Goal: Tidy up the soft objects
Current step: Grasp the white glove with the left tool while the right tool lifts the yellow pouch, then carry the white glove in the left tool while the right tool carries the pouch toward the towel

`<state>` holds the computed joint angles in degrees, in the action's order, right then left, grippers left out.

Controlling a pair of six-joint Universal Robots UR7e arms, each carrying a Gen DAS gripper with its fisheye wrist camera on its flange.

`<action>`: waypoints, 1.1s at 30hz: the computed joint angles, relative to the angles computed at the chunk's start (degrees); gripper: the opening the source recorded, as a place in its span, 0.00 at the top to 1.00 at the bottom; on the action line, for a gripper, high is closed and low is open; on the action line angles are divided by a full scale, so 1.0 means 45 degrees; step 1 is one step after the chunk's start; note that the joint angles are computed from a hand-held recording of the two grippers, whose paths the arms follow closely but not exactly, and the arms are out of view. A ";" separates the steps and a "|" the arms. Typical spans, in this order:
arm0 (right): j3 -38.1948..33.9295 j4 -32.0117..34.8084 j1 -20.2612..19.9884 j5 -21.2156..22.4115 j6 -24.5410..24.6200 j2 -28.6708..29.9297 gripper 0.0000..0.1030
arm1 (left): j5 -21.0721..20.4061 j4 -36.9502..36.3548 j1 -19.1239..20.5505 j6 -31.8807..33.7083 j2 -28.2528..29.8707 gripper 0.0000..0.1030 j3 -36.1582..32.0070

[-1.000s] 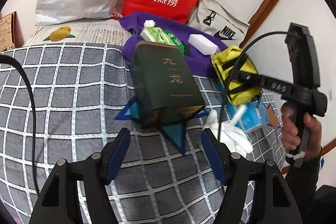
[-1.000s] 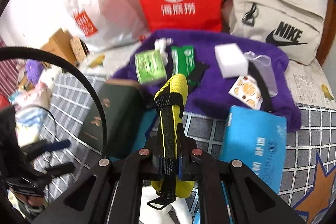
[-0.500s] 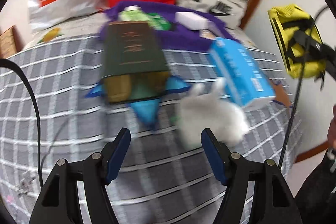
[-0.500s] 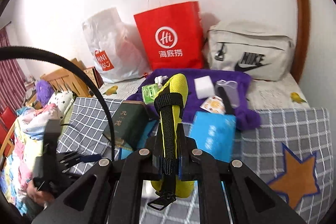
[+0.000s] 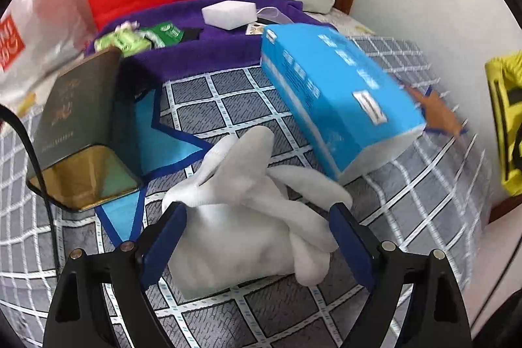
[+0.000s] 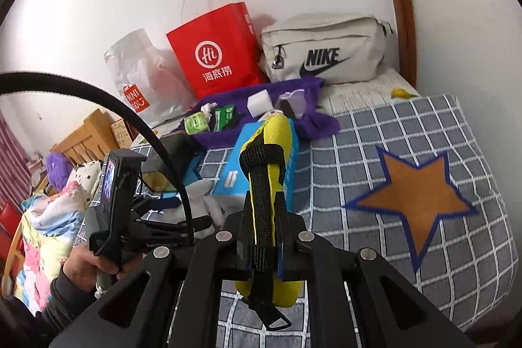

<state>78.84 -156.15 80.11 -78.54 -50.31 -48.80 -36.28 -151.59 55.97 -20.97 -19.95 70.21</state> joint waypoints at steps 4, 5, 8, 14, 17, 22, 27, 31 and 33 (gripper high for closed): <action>0.0220 -0.0025 -0.0138 0.0143 -0.0110 -0.0090 0.91 | 0.0587 0.0210 -0.0060 0.0130 0.0176 0.13 -0.0133; 0.0231 0.0044 -0.0158 0.0187 -0.0084 -0.0092 0.91 | 0.0508 0.0236 -0.0035 0.0121 0.0143 0.18 -0.0122; 0.0224 0.0200 -0.0200 0.0163 -0.0097 -0.0066 0.91 | 0.0268 0.0023 -0.0005 0.0265 0.0016 0.69 -0.0029; 0.0199 0.0278 -0.0150 0.0000 -0.0019 0.0013 0.91 | -0.1065 -0.0343 -0.0035 -0.0166 -0.0862 0.80 0.0843; 0.0197 0.0284 -0.0080 -0.0118 -0.0020 0.0068 0.91 | -0.0648 -0.0431 -0.0345 0.0104 -0.1079 0.80 0.1204; 0.0290 0.0212 0.0063 -0.0421 0.0056 0.0127 0.91 | -0.0150 -0.1377 -0.0892 0.0609 -0.1446 0.80 0.1870; 0.0570 0.0024 0.0266 -0.0792 -0.0097 0.0078 0.91 | 0.0232 -0.2150 -0.1376 0.1187 -0.1658 0.80 0.2245; 0.0808 -0.0121 0.0441 -0.0985 -0.0158 -0.0019 0.91 | 0.0340 -0.2718 -0.1639 0.1357 -0.1853 0.80 0.2541; 0.0951 -0.0149 0.0562 -0.1060 -0.0263 -0.0097 0.91 | 0.0351 -0.2993 -0.1764 0.1438 -0.1986 0.80 0.2725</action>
<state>83.12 -156.82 82.64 -83.31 -51.50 -49.23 -34.70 -165.06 48.03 -14.50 -28.89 82.47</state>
